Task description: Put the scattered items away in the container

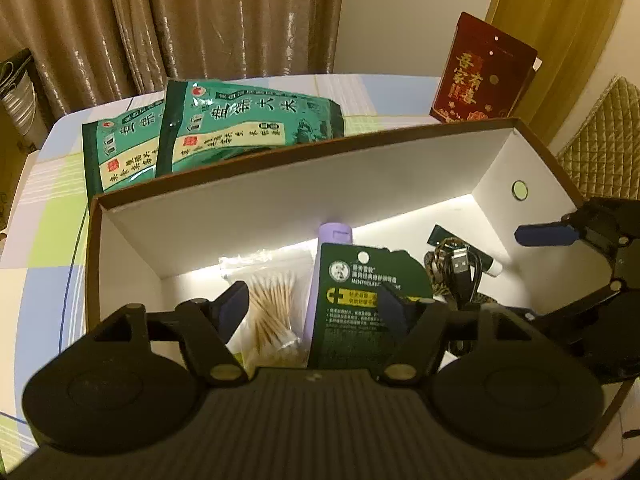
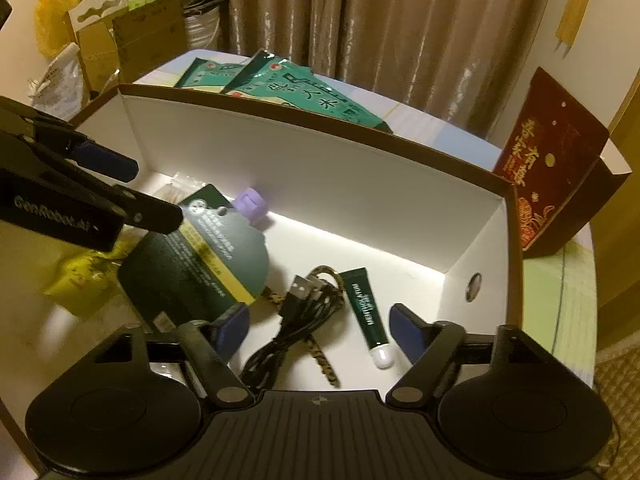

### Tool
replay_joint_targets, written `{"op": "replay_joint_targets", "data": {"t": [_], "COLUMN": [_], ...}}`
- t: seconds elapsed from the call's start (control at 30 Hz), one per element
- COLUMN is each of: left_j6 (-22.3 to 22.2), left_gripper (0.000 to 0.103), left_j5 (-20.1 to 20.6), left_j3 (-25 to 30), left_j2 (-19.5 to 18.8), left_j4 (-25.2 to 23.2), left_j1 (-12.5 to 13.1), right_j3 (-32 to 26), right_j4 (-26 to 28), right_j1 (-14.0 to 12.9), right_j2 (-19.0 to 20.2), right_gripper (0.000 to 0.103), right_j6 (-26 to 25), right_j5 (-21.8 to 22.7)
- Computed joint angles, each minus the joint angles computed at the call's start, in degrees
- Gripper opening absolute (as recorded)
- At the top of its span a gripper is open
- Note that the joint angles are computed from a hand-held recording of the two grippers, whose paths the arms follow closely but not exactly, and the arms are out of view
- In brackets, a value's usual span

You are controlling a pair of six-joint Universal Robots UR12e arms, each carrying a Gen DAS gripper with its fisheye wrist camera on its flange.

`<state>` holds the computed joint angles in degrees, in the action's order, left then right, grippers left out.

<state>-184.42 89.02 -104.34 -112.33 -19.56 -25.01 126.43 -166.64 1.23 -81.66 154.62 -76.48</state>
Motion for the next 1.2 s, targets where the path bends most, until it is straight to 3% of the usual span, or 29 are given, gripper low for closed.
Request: {"op": "replay_joint_targets", "data": {"t": [0.13,0.17,0.4,0.7,0.9,1.2], "left_j6": [-1.5,-1.8,-3.2,-4.2,-4.5,-4.9], "left_gripper": [0.078,0.079,0.090,0.090,0.096,0.100], "left_j5": [0.8,1.3,3.8,4.2,5.4,10.7], "left_j3": [-0.2,-0.3,-1.1,-3.4,-5.6,-8.8], "left_j2": [0.4,0.5,1.9,4.7,7.0,10.4], "left_j4": [-0.8,-0.8,-0.8,0.7,3.9,7.8], "left_j1": [-0.2,-0.3,-1.2,-1.9,-2.4,-4.2], "right_j3": [0.5,0.7,2.0,4.1,5.0,6.8], "right_j4": [-0.3,-1.0,0.4,-0.4,-1.0,-1.2], "right_j1": [0.1,0.3,-0.8,-0.8,-0.8,-0.7], "right_j2": [-0.7,-0.9,-3.4,-6.4,-7.8,-11.0], "right_gripper": [0.100,0.101,0.101,0.101,0.101,0.101], "right_j6": [-0.2,-0.2,2.8,6.4,9.4,14.6], "right_j5": [0.4,0.0,2.4,2.7,2.4,1.9]}}
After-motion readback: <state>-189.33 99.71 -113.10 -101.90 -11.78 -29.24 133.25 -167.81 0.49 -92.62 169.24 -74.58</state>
